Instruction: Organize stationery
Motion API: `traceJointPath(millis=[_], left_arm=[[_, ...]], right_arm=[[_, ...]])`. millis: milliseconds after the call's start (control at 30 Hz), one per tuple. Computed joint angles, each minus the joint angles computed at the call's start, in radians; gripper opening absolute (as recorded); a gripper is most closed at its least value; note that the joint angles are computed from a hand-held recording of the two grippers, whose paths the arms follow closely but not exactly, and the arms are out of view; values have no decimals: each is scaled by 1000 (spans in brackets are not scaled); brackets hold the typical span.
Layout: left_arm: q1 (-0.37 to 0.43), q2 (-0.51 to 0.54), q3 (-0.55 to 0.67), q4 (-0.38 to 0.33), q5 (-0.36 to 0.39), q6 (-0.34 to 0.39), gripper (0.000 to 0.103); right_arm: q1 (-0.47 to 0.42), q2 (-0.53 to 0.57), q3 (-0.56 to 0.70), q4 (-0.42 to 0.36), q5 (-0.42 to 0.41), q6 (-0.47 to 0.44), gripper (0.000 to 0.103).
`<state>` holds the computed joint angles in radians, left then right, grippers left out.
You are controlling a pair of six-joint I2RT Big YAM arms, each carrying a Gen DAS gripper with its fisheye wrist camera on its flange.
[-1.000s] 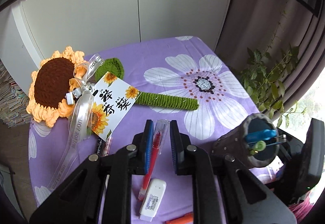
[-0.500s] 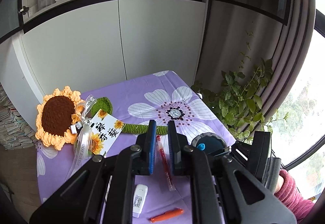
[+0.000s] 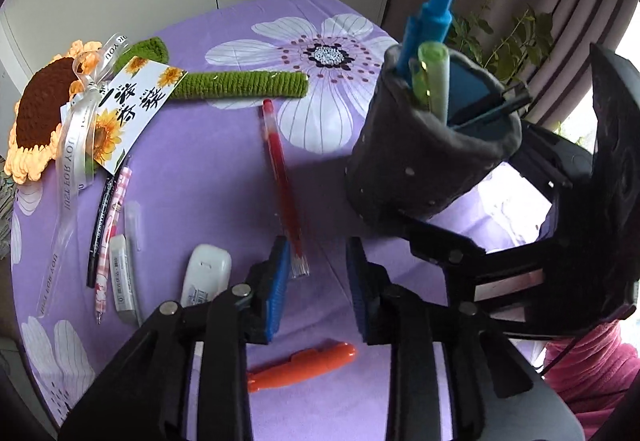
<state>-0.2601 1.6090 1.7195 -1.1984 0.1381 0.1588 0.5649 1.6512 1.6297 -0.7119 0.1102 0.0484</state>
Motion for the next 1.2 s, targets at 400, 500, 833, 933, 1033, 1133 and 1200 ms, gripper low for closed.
traceJointPath(millis=[400,500,833,933,1033,1133,1200], left_arm=[[2,-11,-63,66,-24,-21,25],[11,-8,-55,55,-16,-30,12],[37,-88,-36,76,-11,-20,12],[45,-97,-11,75,-1,-20,12],[49,-87,22,78,9,-30,12],[54,-85,38,87,19,-35,12],[52,-89,40,94,15,-31,12]], right_arm=[[1,-3,-3,-1,9,11,71],[2,-3,-3,-1,9,12,71],[3,-4,-3,-1,9,16,71],[3,-4,-3,-1,9,15,71],[3,-4,-3,0,9,15,71],[3,-4,-4,0,11,15,71],[3,-4,-4,1,11,15,71]])
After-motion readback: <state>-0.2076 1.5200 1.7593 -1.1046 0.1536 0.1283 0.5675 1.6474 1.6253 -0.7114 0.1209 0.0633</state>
